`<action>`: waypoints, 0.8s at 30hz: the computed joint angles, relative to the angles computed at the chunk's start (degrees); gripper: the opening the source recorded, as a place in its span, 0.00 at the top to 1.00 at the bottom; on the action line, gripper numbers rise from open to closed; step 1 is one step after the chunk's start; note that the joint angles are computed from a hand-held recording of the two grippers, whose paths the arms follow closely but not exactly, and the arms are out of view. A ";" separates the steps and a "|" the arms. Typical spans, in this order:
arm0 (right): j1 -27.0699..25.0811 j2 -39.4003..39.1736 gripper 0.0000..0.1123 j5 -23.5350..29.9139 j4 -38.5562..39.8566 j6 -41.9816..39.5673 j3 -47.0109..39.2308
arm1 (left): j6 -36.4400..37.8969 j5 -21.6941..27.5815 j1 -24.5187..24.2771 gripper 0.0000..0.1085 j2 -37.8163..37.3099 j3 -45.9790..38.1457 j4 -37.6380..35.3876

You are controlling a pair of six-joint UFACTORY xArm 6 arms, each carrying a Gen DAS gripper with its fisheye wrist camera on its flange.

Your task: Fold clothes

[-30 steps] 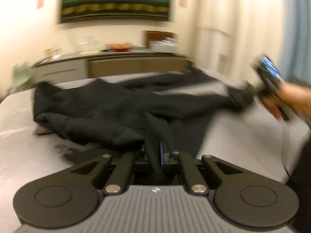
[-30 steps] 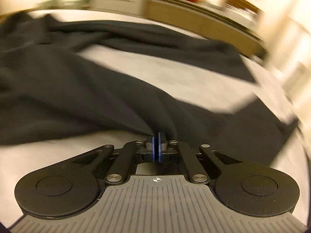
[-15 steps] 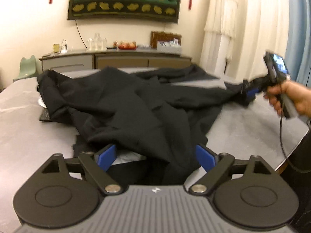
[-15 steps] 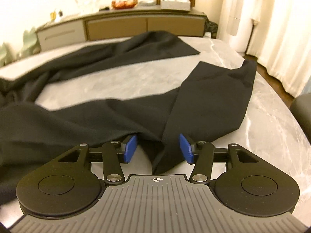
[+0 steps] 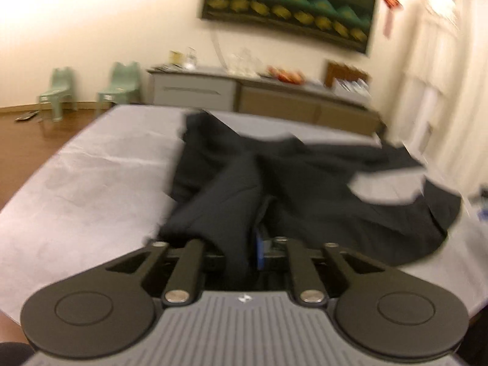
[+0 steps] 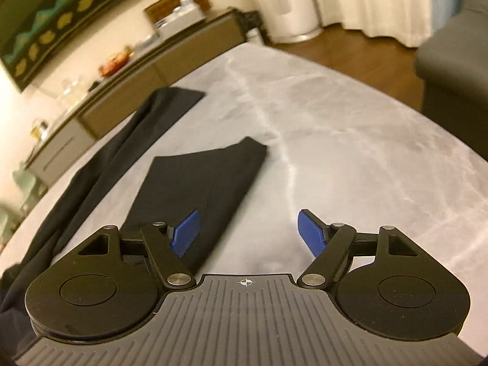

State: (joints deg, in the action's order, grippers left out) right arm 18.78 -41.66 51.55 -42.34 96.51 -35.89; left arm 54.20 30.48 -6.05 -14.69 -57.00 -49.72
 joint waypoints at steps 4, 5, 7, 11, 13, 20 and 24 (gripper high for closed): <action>1.15 3.63 0.22 -2.88 -1.63 -4.13 -2.58 | 0.13 -3.32 -2.73 0.38 -0.76 2.16 -0.82; 1.68 4.91 0.20 -2.79 -2.25 -5.00 -3.61 | -0.93 -3.99 -3.43 0.33 0.01 1.82 0.05; 3.80 8.24 0.20 -1.38 -4.07 -5.56 -6.38 | -3.08 -5.37 -4.66 0.29 0.67 2.48 2.01; 4.63 15.72 0.19 -5.61 -3.72 -12.04 -11.45 | -7.80 -6.39 -5.96 0.24 2.62 2.58 7.59; 5.53 20.56 0.19 -5.74 -2.51 -16.38 -15.13 | -9.52 -6.81 -6.17 0.27 3.96 2.12 9.98; 5.63 31.11 1.00 1.42 -1.70 -24.67 -25.09 | -15.85 -9.40 -6.15 0.96 16.27 -14.01 13.93; 5.40 22.95 1.00 4.95 -19.68 -8.11 -21.53 | -6.54 -10.85 -5.52 0.96 19.87 -28.73 -4.72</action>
State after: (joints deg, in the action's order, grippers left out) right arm 24.18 -18.71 56.51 -62.02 88.40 -57.43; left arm 47.66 19.63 -11.57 5.18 -85.74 -54.44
